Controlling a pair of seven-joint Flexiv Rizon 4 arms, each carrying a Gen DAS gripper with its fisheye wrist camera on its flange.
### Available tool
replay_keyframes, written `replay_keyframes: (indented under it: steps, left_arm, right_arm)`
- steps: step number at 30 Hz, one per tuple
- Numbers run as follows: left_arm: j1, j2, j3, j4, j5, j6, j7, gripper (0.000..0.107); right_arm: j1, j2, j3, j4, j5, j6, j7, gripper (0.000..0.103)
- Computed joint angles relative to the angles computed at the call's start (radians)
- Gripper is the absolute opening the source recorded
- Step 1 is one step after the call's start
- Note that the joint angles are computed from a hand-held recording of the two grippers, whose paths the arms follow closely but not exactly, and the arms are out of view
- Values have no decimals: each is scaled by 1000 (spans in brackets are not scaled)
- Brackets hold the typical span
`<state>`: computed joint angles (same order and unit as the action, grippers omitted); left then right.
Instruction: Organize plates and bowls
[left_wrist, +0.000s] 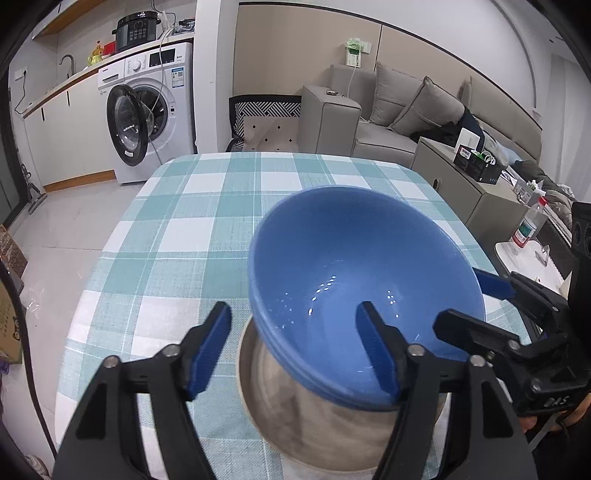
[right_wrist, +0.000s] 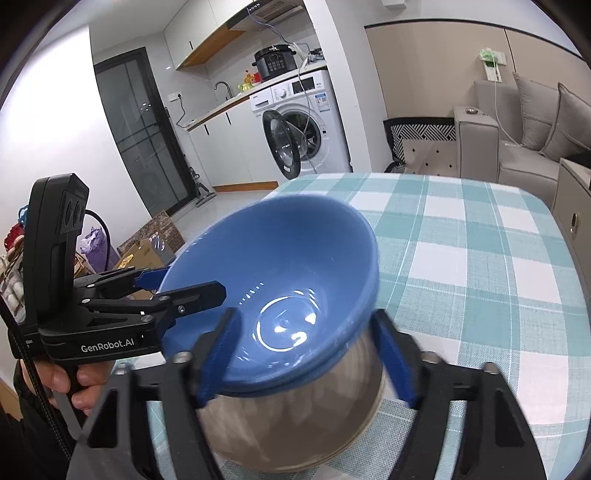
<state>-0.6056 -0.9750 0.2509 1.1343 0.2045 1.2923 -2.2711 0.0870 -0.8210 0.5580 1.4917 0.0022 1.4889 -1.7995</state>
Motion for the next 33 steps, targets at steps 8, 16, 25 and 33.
replay_keyframes:
  steps: [8, 16, 25, 33]
  left_arm:
    - [-35, 34, 58, 68, 22, 85, -24, 94]
    - [-136, 42, 207, 95, 82, 116, -75, 103]
    - [-252, 30, 381, 122, 193, 132, -271, 103]
    - [-338, -10, 506, 139, 273, 162, -451, 103]
  right_arm:
    - [-13, 14, 14, 19, -8, 23, -10, 99]
    - [-11, 28, 7, 59, -38, 64, -19, 102]
    - [-47, 34, 22, 126, -111, 162, 12, 102]
    - [-109, 24, 52, 196, -199, 251, 70, 102]
